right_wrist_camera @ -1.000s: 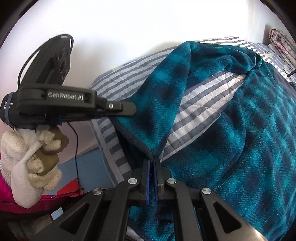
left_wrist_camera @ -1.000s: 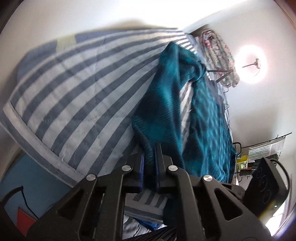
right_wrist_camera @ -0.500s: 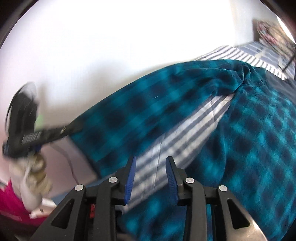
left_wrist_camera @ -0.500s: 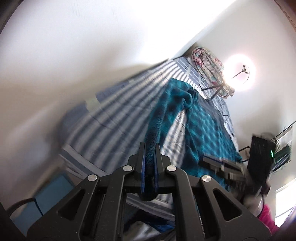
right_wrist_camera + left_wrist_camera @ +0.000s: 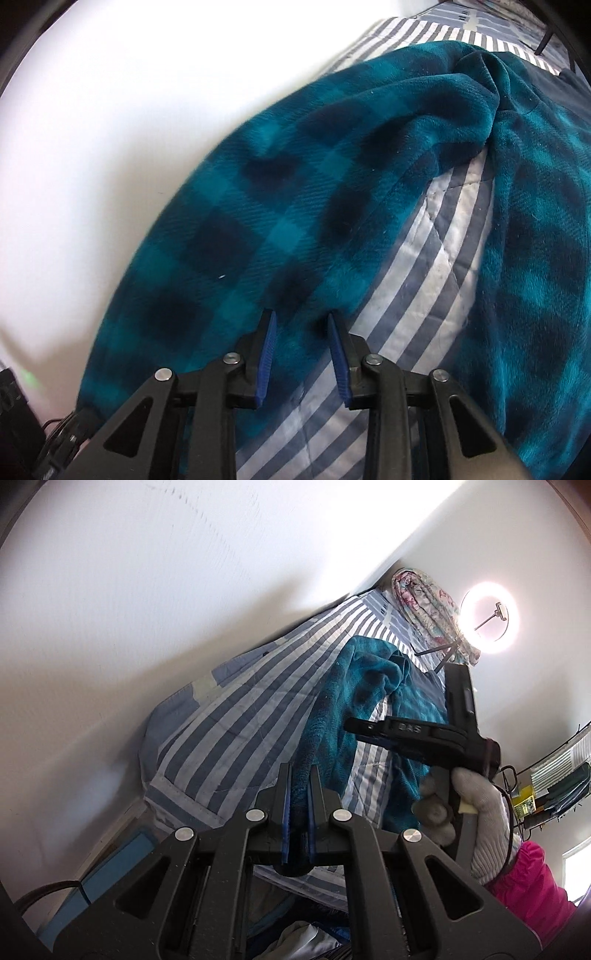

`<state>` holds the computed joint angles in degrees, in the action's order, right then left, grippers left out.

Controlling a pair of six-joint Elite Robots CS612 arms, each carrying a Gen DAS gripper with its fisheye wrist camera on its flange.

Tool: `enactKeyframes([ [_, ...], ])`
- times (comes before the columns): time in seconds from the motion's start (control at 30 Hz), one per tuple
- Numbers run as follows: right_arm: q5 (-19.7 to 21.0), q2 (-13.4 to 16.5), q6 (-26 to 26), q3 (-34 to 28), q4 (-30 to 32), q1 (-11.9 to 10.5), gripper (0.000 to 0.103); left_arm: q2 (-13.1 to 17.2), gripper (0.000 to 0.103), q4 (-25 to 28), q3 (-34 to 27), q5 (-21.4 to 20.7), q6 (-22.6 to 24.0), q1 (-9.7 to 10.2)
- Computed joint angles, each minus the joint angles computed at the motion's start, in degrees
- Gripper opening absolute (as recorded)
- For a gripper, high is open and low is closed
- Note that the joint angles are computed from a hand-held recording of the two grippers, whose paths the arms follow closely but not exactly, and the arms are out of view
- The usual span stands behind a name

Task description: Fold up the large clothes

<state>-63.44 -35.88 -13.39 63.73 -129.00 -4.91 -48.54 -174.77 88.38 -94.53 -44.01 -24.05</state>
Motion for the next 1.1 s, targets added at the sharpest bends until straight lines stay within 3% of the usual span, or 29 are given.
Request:
enactKeyframes([
  [0.1,-2.8,0.2,-2.5,-1.0,0.2,0.6,0.001,0.1,0.004,0.3,-0.2,0.5,0.2,-0.14],
  [0.2,-3.3,-0.4,-4.2,-0.7,-0.1,0.5,0.000,0.1,0.004,-0.1,0.0,0.8,-0.2,-0.08],
  [0.3,-6.5,-1.3,-5.0,0.6,-0.7,0.2,0.000,-0.1,0.004,-0.6,0.3,0.2,0.4,-0.25],
  [0.37,-3.6,-1.2,-6.2,-0.4,2.6,-0.5,0.000,-0.2,0.004,-1.0,0.4,-0.1,1.8,-0.63],
  [0.43,-2.3,-1.7,-4.4,0.1,1.1,-1.0,0.009,-0.3,0.004,-1.4,0.5,-0.5,3.0,-1.06],
  [0.5,1.2,-2.0,-3.5,-0.3,-0.1,-1.4,0.042,-0.4,0.004,-1.5,0.5,-1.2,4.4,-1.48],
  [0.57,3.4,-1.9,-2.8,-1.6,-0.2,-1.4,0.050,-0.6,0.004,-1.2,0.5,-1.3,6.0,-1.96],
  [0.7,5.5,-0.1,-0.6,-6.2,1.3,-0.7,0.056,-0.6,0.004,-0.2,0.1,-2.5,8.9,-2.89],
  [0.9,8.3,5.9,6.9,-17.7,7.0,0.2,0.056,-0.2,0.004,0.7,-0.8,-4.1,10.8,-3.75],
  [1.0,7.0,8.2,8.2,-22.3,9.0,0.8,0.056,-0.2,0.004,1.4,-0.9,-4.9,11.8,-4.08],
  [1.1,4.5,12.5,8.7,-31.1,13.4,1.8,0.054,0.0,0.004,2.3,-1.3,-5.6,13.1,-4.32],
])
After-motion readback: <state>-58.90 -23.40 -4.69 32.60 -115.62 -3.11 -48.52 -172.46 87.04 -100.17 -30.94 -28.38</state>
